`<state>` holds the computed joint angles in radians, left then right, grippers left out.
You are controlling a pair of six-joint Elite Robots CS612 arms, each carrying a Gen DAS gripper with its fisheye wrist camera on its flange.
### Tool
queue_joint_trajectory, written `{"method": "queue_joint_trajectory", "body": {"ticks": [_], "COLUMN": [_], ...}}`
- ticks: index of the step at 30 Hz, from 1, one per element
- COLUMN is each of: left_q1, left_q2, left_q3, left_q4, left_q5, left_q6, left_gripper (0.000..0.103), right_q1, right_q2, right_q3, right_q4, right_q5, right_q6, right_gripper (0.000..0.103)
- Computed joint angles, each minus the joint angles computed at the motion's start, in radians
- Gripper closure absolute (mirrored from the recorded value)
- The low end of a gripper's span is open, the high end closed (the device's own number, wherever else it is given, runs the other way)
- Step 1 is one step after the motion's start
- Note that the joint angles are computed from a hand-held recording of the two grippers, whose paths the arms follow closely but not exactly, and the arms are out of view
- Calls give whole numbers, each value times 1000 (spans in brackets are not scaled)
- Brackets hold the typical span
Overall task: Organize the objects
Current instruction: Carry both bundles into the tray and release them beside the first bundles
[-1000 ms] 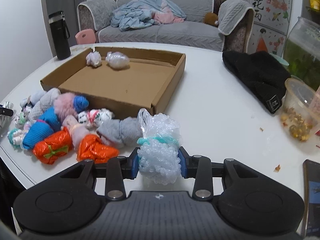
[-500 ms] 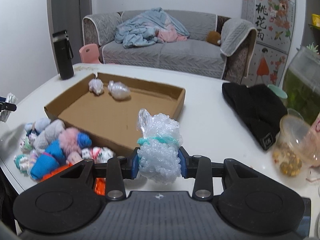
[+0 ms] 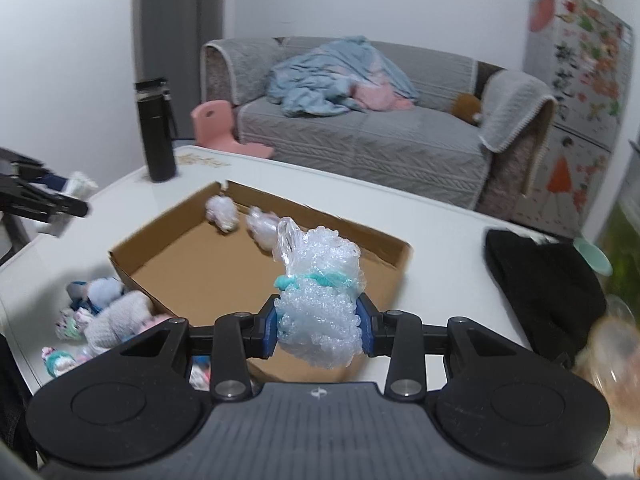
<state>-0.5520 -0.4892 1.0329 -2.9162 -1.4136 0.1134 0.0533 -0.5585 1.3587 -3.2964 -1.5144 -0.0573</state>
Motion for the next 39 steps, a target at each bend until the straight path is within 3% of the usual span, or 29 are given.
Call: {"method": "queue_joint_trajectory", "body": {"ticks": [11,20,30,39], "left_q1": [-5,-5,-4,-6], "left_q2": [103,218,365,441], "left_q3": [-200,-404,-674,-815], "left_q4": [96,254,466,537], "left_q5": [-74,-114,-89,-65], "left_q6": [84,129,170,181], "left_gripper": [49,49,49,49], "right_q1": [12,25,22,21], "right_q2": [81,165,240,294], "right_q3": [-197,-362,-509,-630], "right_q4": [134,310,472,620], "right_q5": [112,122,139,179], "right_q6": [-81,-135,-138,-160], "right_gripper": [68,68,68,68]}}
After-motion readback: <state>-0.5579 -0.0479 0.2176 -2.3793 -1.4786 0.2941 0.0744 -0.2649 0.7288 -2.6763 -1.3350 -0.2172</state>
